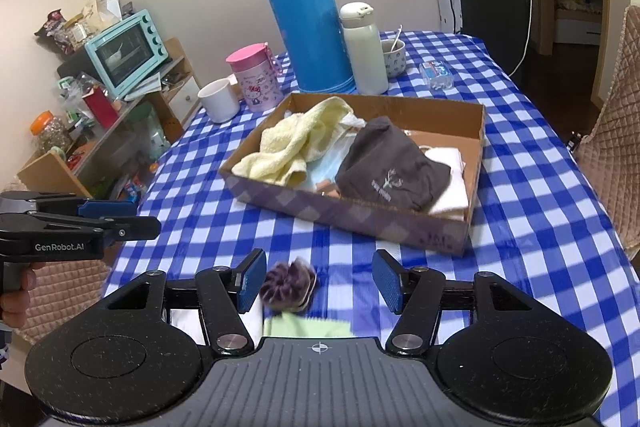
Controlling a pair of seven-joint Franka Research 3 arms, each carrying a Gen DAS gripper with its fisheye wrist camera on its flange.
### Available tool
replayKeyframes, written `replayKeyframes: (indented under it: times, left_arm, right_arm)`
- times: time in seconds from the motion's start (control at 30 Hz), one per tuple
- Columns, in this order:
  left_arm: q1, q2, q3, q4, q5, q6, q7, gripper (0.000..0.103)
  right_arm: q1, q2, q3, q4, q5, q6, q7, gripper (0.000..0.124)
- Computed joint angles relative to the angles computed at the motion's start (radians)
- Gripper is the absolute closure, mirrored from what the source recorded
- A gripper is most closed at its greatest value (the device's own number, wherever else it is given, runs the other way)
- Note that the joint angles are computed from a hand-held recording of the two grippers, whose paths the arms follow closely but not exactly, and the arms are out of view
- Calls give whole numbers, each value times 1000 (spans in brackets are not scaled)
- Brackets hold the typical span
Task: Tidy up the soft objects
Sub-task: 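Withdraw both open tools from the box back toward the remaining cloths, then move the right tool to the light green cloth while the left tool reaches the white cloth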
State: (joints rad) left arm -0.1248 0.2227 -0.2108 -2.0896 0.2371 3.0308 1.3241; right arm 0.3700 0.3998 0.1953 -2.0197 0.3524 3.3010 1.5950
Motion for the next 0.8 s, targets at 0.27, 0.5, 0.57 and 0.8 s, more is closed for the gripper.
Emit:
replayKeyframes:
  times: [0.27, 0.5, 0.57, 0.8]
  left_arm:
    - [-20, -94, 31, -113, 44, 10, -82, 57]
    - [-14, -144, 26, -180, 46, 10, -102, 56]
    - [-15, -153, 25, -193, 41, 7, -104, 56]
    - [-19, -179, 22, -238, 22, 5, -115, 56]
  right_arm:
    - [18, -63, -2, -99, 9, 28, 18, 65]
    - [8, -96, 19, -160, 2, 37, 42, 65]
    - [4, -103, 26, -175, -2, 36, 50, 65]
    - [-7, -117, 44, -217, -10, 22, 75, 64]
